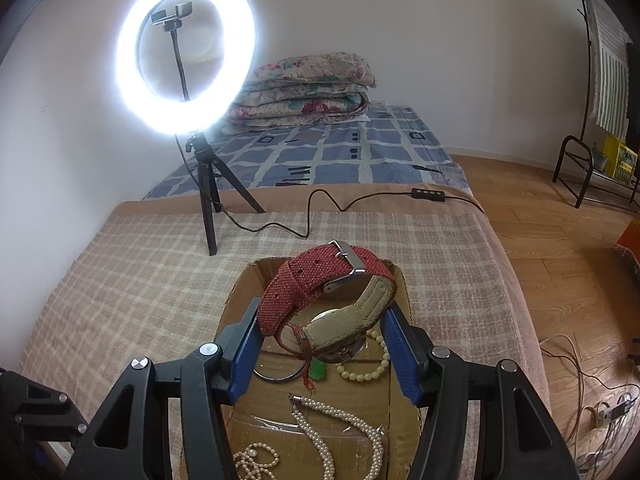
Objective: Organize jewelry
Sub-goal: 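Carry the earring and red watch into the box and open both tools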
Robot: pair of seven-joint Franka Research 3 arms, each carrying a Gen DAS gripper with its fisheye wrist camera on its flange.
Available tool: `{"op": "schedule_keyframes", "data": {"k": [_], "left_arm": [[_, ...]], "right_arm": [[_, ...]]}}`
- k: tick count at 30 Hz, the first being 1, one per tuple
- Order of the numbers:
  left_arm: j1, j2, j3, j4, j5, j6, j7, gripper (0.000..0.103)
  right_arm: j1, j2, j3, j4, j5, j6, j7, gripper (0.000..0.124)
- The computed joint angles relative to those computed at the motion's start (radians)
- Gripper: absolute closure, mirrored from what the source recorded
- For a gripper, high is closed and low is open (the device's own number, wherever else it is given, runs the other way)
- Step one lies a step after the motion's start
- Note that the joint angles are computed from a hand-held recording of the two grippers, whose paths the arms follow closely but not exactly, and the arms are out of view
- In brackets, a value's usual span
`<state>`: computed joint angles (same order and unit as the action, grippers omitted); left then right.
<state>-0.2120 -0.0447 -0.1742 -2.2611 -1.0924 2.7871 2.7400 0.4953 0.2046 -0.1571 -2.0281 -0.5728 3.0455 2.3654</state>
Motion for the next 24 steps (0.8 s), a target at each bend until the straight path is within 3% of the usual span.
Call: {"op": "schedule_keyframes", "data": {"k": [14,18,20,22,24], "left_arm": [[-0.002,0.026,-0.021,0.015,0.009,0.011,0.004,0.096],[0.000,0.032,-0.022,0.023,0.003,0.016,-0.001,0.096],[0.002,0.033,-0.024,0.023,0.010,0.019,-0.005,0.086],[0.001,0.031,-0.027,0.019,0.002,0.039,-0.004,0.042],[-0.003,0.028,-0.028,0.018,-0.058,0.060,0.039,0.039]], "right_arm": [[-0.018,0.049,0.033,0.022,0.209,0.012,-0.185,0.062],[0.020,0.053,-0.003,0.024,0.227,0.017,-0.196,0.058],[0.067,0.050,-0.057,0.020,0.189,0.031,-0.154,0.045],[0.151,0.046,-0.156,0.017,0.095,0.047,-0.053,0.027],[0.177,0.043,-0.188,0.017,0.040,0.056,-0.001,0.024]]}}
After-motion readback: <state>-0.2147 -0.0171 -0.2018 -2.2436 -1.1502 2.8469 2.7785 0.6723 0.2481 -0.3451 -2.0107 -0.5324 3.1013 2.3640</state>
